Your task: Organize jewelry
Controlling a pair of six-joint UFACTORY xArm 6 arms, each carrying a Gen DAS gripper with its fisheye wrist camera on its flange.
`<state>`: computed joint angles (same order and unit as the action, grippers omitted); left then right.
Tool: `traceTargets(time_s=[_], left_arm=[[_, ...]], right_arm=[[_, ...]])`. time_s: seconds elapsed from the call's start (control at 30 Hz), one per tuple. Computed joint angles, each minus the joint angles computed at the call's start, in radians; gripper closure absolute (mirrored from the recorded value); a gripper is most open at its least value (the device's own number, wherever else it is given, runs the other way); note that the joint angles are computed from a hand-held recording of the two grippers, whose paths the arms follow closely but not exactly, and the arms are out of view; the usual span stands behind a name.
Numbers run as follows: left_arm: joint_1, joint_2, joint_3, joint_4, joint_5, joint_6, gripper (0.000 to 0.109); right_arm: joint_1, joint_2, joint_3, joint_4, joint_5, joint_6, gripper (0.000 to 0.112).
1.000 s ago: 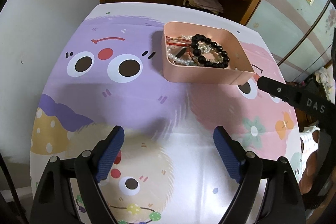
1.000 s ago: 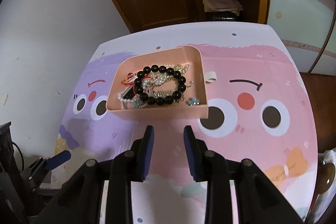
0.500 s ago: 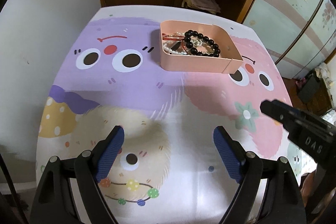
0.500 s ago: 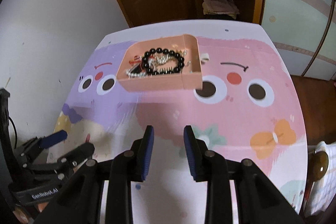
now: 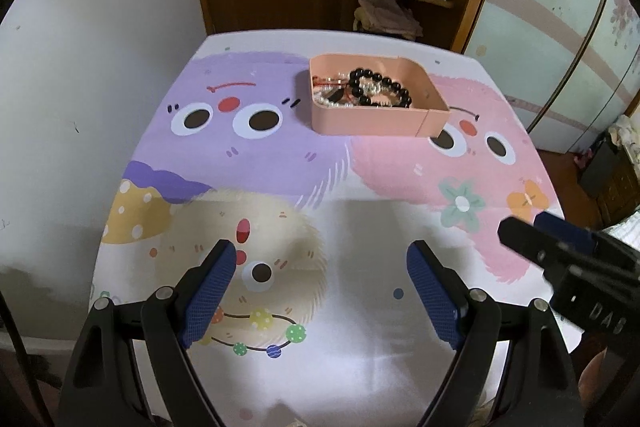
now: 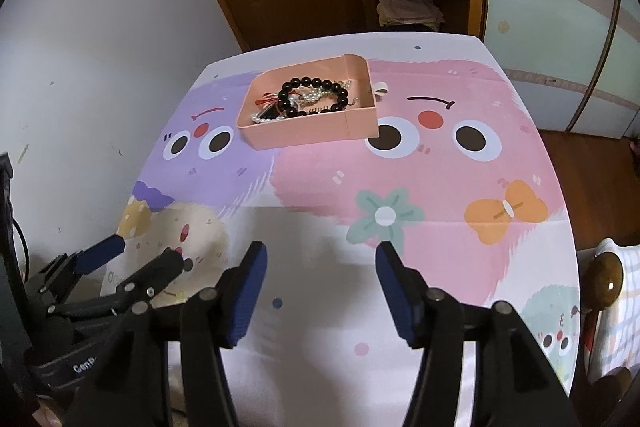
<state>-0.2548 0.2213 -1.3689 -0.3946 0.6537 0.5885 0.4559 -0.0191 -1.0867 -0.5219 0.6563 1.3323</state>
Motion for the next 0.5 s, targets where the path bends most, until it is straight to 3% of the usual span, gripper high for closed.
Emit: traceTargets(time_s=[0.5], left_arm=[[0.001,-0.08,0.085,0.007,-0.048,-0.009,0.019]], right_arm=[[0.067,-0.024,-0.002,-0.088,0.05,0.101,0.055]])
